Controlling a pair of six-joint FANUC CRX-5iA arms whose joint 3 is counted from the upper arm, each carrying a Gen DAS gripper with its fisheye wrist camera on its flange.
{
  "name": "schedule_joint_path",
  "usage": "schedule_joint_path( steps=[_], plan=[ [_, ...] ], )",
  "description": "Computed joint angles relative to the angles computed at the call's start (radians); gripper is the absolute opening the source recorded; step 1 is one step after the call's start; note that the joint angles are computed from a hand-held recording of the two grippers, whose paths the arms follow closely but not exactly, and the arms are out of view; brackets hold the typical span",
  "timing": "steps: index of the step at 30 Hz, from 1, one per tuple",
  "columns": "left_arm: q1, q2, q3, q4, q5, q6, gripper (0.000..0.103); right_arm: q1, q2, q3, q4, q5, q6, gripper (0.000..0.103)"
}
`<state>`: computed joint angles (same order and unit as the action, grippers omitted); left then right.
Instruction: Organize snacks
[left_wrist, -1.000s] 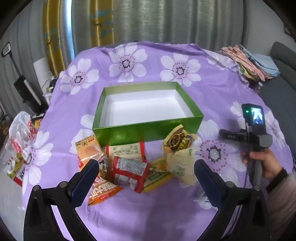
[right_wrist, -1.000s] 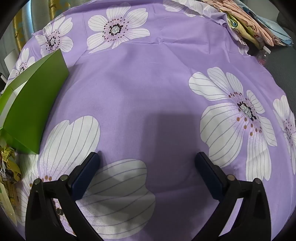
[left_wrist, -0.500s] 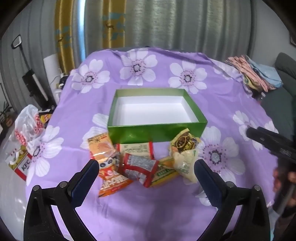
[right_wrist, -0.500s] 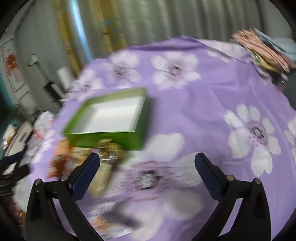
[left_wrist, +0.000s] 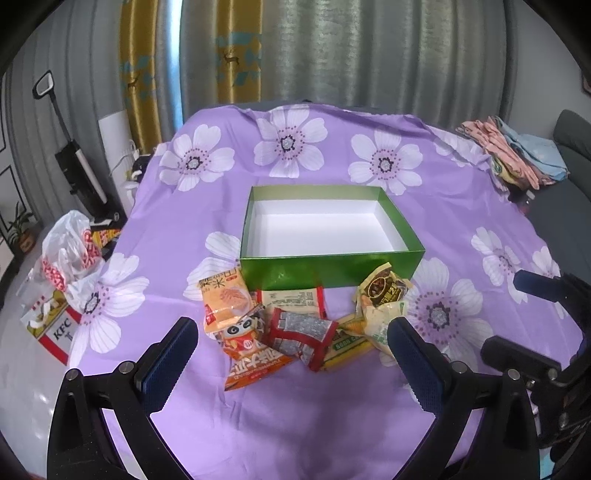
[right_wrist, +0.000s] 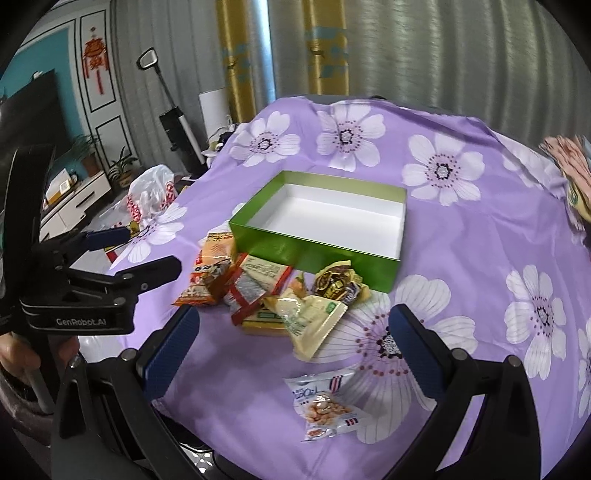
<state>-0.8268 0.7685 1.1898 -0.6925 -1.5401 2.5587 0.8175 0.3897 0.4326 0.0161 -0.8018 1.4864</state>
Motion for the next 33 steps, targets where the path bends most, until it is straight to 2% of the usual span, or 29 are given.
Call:
schedule_joint_path(
  steps=[3, 10, 25, 33],
  plan=[
    [-0.001, -0.007, -0.010, -0.001, 0.007, 0.000, 0.102, 0.024, -0.013, -0.041, 0.061, 0.029, -0.031, 0.103],
    [-0.005, -0.017, -0.019, -0.010, 0.018, -0.007, 0.102, 0.033, -0.018, -0.052, 0.087, 0.038, -0.044, 0.103],
    [-0.006, -0.024, -0.030, -0.011, 0.027, -0.004, 0.102, 0.028, -0.024, -0.052, 0.069, 0.043, -0.034, 0.103],
    [-0.008, 0.004, 0.015, 0.001, 0.012, -0.020, 0.102, 0.026, -0.027, -0.054, 0.065, 0.042, -0.039, 0.103]
  ],
)
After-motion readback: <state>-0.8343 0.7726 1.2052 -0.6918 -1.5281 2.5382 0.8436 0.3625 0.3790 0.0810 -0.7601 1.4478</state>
